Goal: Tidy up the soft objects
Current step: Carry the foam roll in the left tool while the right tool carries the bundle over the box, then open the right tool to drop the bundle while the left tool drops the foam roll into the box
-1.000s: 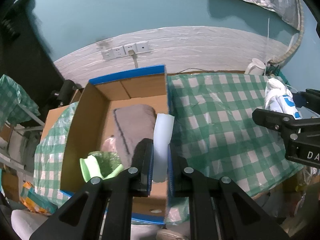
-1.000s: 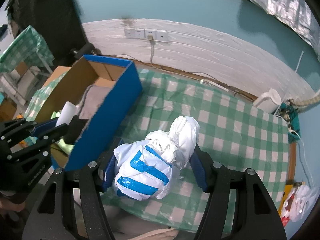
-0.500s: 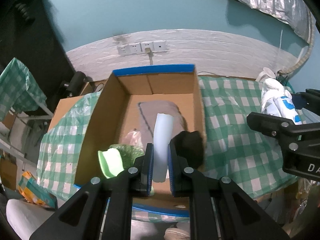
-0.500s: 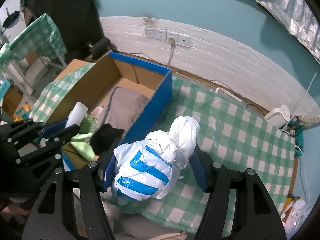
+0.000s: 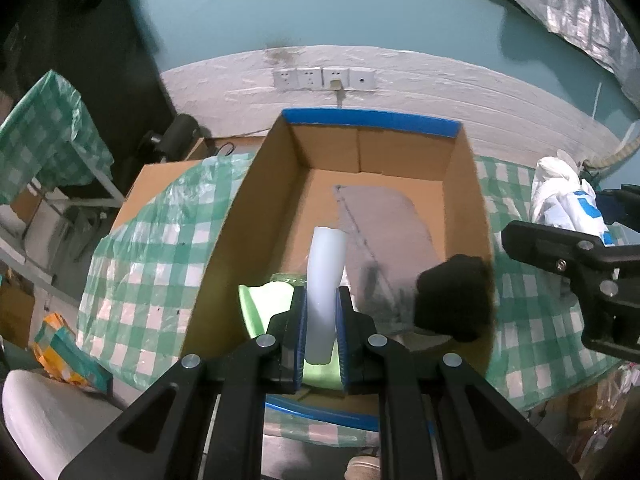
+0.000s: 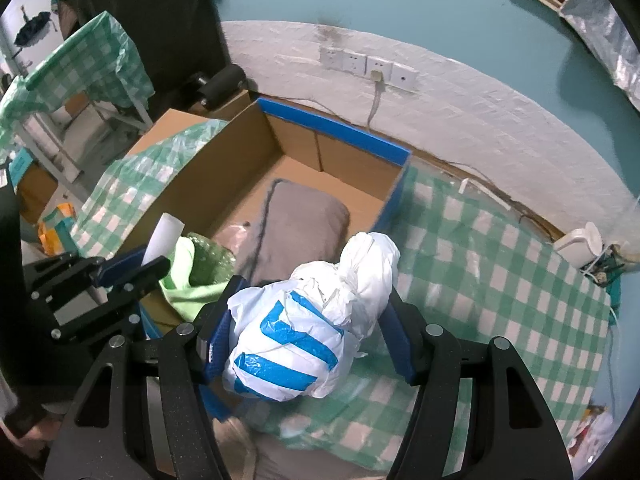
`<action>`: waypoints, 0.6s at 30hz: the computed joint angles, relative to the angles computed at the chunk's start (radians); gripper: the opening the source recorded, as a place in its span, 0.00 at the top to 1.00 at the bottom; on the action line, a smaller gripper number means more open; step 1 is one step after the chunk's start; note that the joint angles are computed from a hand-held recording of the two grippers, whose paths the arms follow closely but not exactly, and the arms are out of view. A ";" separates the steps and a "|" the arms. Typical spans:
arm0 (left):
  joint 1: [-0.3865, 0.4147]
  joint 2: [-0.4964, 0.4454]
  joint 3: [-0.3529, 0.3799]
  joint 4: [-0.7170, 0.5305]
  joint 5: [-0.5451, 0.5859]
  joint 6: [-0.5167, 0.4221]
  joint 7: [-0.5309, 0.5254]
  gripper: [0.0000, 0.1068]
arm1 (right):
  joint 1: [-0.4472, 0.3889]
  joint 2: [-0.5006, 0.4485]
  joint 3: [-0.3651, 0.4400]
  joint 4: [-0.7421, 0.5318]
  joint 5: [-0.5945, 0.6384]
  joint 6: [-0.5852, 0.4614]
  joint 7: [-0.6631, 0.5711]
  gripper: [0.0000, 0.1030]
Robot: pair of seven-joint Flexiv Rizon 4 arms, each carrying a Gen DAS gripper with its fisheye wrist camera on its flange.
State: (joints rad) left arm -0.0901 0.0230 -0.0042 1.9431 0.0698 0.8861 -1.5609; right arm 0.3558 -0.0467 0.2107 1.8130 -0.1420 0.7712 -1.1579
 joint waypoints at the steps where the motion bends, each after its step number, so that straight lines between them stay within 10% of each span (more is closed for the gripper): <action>1: 0.003 -0.003 0.002 0.000 -0.004 -0.001 0.000 0.88 | 0.003 -0.010 0.000 -0.009 0.001 0.000 0.000 0.37; 18: 0.027 -0.062 0.019 -0.014 -0.020 -0.030 0.004 0.85 | 0.028 -0.145 -0.003 -0.090 0.018 -0.001 -0.008 0.36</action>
